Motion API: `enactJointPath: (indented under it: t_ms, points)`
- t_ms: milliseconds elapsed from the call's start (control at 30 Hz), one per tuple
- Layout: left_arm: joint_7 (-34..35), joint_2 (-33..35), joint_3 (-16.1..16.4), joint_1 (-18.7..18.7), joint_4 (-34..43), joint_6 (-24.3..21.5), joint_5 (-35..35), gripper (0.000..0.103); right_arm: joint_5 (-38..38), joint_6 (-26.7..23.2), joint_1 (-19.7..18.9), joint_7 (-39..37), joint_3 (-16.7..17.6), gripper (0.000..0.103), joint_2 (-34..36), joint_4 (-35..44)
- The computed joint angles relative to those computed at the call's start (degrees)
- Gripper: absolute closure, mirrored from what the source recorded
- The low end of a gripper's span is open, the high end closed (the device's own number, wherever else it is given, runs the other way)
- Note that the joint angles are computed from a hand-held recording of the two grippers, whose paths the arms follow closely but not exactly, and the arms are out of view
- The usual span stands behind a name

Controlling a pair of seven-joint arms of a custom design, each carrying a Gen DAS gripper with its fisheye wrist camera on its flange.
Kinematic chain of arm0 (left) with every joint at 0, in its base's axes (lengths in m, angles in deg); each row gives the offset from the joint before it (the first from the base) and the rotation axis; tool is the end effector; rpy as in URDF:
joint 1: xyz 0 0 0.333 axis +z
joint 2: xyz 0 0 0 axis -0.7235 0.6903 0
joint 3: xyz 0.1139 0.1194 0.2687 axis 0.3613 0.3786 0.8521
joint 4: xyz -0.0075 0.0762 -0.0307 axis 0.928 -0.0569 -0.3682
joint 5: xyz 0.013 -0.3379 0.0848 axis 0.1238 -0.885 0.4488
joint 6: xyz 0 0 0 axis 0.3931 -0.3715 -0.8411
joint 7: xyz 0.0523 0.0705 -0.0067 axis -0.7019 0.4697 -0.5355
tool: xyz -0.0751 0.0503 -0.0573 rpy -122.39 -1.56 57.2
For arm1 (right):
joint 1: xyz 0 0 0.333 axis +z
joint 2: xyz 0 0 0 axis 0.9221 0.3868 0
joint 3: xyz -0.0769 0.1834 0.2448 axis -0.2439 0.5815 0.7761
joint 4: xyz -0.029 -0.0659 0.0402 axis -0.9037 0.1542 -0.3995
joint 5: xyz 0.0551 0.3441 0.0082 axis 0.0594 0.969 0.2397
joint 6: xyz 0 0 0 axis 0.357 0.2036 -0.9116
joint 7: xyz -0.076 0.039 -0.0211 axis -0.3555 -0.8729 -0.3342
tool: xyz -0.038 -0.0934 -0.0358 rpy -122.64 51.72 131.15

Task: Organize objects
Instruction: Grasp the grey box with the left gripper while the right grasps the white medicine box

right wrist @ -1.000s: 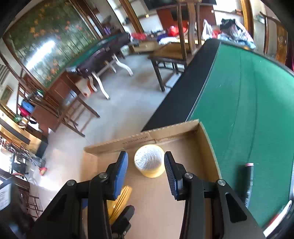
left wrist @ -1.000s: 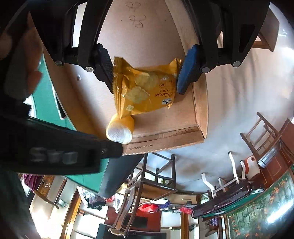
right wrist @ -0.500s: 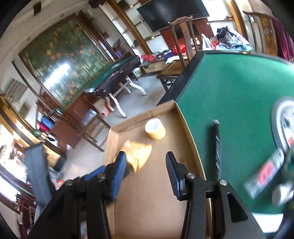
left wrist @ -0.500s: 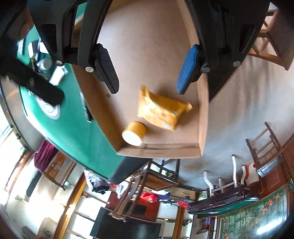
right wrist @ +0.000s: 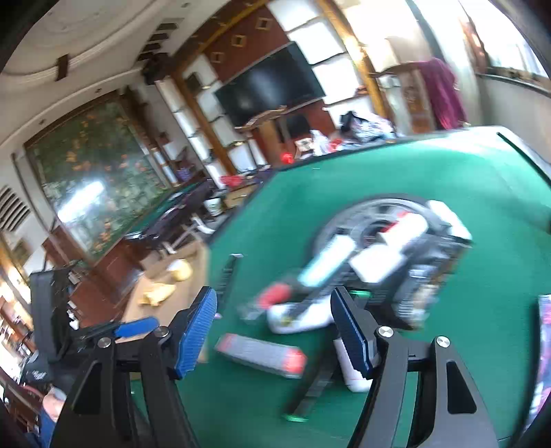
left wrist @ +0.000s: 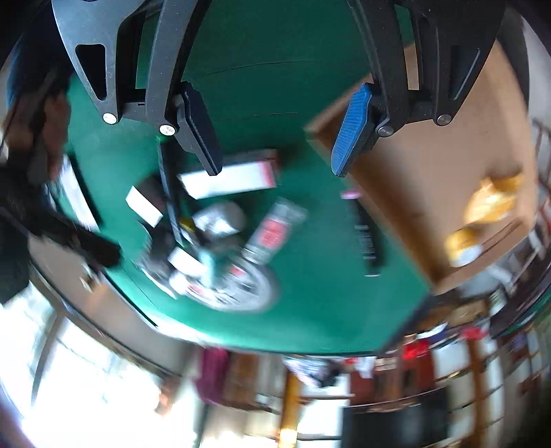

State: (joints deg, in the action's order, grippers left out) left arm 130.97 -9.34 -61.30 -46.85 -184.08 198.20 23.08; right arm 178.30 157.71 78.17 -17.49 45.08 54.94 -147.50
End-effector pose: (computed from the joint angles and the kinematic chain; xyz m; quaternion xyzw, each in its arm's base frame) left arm 0.6396 -0.1539 0.4534 -0.4715 0.8128 -0.3173 0.1279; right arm 0.5930 0.0875 0.4503 -0.5627 0.6596 -0.1617 0.4712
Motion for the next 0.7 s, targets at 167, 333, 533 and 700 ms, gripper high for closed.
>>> enactJointPath:
  t_ms: [167,333,533,700]
  points:
    - [2.9,2.6,2.6,-5.1,0.2,4.0,12.7,0.037,3.0,-4.0,-1.9,-2.6,-0.9,0.034,-1.1,-2.4]
    - [6.3,7.2,3.4,-6.4,7.2,-2.3,19.7,0.037,2.4,-7.6,-2.4,-2.0,-1.8,0.034,-1.4,-3.6]
    - [7.4,12.9,3.2,-7.1,15.7,-8.8,21.6,0.037,-4.4,-6.9,-2.4,4.9,-1.7,0.034,-0.6,-4.2]
    - [7.4,10.7,0.5,-5.2,11.6,-8.5,15.6,0.071,-14.3,-4.1,-2.8,13.6,-0.5,0.034,-0.1,-5.9]
